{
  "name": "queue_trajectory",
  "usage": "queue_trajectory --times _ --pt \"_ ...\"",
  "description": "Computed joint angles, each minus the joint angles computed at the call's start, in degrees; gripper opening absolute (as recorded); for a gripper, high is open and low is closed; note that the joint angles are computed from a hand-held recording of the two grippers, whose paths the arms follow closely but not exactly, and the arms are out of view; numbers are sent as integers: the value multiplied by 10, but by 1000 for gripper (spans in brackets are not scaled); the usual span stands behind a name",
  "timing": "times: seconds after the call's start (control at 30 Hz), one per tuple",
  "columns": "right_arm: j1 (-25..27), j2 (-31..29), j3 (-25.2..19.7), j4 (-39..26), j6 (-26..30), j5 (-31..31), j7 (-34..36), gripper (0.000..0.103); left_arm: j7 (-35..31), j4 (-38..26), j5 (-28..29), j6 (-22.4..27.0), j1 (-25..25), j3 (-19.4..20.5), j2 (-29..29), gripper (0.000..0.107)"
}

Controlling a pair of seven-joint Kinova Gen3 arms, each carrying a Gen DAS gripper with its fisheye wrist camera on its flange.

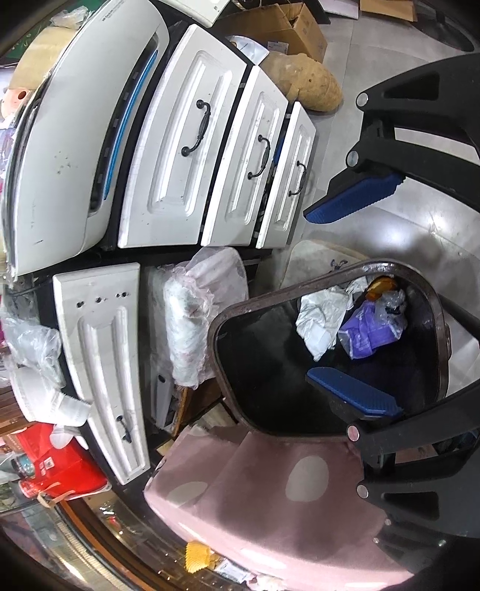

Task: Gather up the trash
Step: 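Move both open tools back over the table trash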

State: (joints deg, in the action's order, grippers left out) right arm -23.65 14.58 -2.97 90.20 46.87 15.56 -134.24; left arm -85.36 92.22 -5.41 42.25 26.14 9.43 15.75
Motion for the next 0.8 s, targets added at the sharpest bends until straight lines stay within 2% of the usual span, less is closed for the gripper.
queue_trajectory --times 0.27,0.5,0.8 --pt "-5 -16 -13 0 -33 -7 21 82 -25 41 40 -19 -33 6 -79 91" --pt "-27 -9 -25 -33 -25 -8 58 84 -23 54 51 -9 -74 -7 -136 92" --pt "-54 19 -38 -90 -23 -36 120 84 41 65 -32 6 -139 -27 -184 92"
